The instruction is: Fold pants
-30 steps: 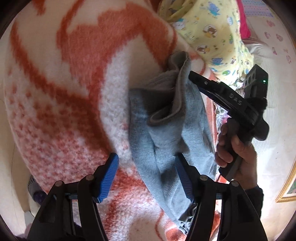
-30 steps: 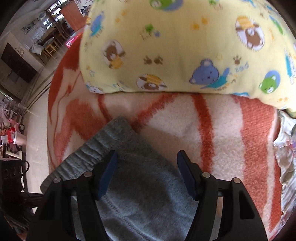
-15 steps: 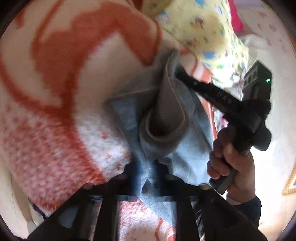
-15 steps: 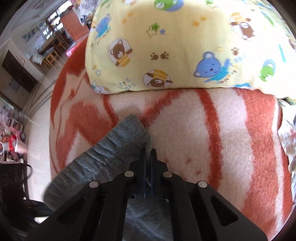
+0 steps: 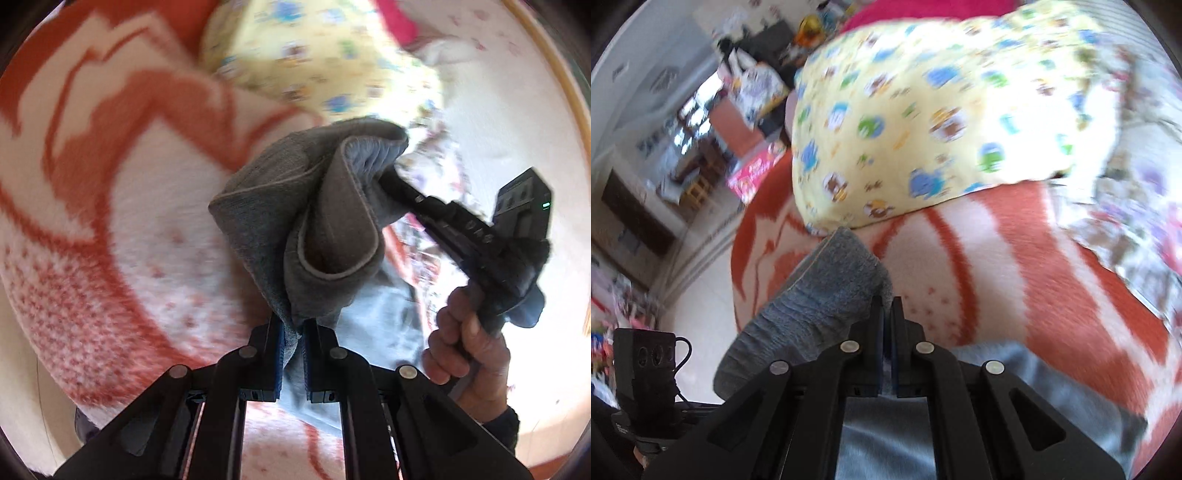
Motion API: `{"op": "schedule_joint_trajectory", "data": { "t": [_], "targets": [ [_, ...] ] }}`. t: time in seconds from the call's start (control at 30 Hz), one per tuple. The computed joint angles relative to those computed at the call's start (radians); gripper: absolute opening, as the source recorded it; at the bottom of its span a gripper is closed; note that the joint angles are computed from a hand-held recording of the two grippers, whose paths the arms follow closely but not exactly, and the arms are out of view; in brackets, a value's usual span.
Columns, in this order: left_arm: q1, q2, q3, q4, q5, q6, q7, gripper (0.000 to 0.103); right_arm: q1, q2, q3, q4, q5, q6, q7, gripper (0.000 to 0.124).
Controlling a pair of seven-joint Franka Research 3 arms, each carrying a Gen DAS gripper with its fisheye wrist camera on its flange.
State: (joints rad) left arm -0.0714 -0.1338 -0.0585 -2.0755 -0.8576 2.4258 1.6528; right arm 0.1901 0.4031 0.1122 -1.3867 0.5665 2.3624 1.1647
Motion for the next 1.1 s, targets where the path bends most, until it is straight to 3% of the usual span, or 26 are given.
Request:
{"op": "schedule_joint_trajectory", "data": {
  "t": [0.13, 0.3, 0.67, 1.1],
  "targets": [
    [-0.038, -0.044, -0.013, -0.001, -0.033, 0.010, 0.082, 0.006, -0.047, -0.161, 0.004, -0.211, 0.151, 0.120, -0.056, 0.003],
    [-0.105, -0.089, -0.021, -0.016, -0.069, -0.021, 0.172, 0.006, -0.066, -0.350, -0.041, -0.425, 0.333, 0.213, -0.148, 0.003],
    [-0.221, -0.066, -0.085, 0.041, -0.025, -0.098, 0.198, 0.006, -0.087, -0.622, -0.206, -0.713, 0.492, 0.209, -0.220, 0.003],
    [-0.323, 0.061, -0.204, 0.153, 0.148, -0.095, 0.139, 0.006, -0.141, -0.873, -0.353, -1.004, 0.551, 0.263, -0.257, 0.003]
  ]
}}
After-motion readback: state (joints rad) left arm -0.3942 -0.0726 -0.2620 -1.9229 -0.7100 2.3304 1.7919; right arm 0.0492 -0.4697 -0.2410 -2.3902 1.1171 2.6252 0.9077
